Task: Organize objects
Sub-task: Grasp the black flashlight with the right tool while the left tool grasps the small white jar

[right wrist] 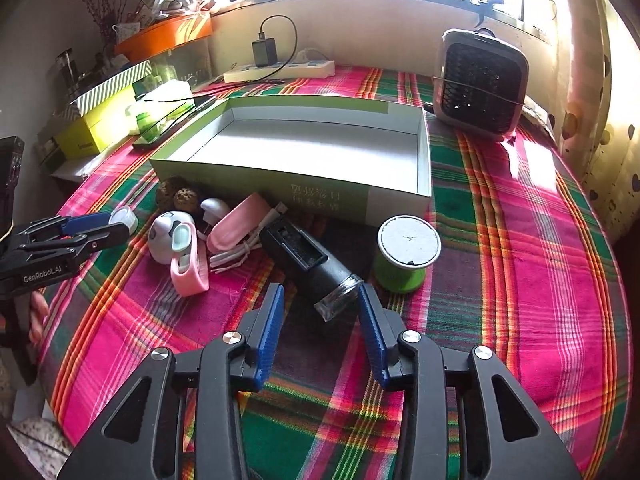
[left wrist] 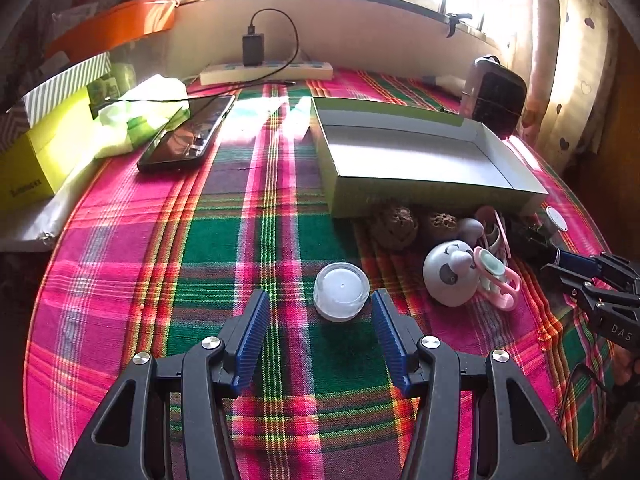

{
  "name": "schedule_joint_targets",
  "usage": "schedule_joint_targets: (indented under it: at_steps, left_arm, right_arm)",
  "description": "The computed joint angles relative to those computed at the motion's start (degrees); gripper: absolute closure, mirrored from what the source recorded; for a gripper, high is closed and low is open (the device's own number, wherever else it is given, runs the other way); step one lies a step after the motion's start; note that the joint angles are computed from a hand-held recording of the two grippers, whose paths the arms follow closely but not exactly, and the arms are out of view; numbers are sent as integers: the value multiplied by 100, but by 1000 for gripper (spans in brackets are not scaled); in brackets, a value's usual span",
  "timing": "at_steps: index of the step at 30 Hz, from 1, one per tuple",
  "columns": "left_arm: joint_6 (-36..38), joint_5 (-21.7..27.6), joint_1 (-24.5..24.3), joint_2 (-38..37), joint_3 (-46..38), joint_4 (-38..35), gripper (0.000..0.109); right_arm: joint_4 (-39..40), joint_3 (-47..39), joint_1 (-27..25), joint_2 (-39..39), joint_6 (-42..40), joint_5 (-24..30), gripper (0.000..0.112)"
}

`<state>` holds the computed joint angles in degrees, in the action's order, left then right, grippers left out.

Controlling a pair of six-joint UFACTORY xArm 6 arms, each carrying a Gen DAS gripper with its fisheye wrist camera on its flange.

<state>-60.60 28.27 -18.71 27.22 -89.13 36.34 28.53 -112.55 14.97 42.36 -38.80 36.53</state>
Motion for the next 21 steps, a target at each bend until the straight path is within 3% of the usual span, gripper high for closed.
schedule_joint_targets:
  at_steps: [10, 14, 21]
  left_arm:
    - [-1, -4, -1, 6, -10, -15, 57]
    - [50, 30, -2, 12, -32, -24, 57]
    - [121, 87, -21, 68, -128, -72, 57]
  right_arm:
    - [-337, 97, 32, -51, 16, -471, 73]
    - [-214, -419, 0, 240, -231, -12, 64]
    - [-500, -1600, -24, 945, 47, 688, 62]
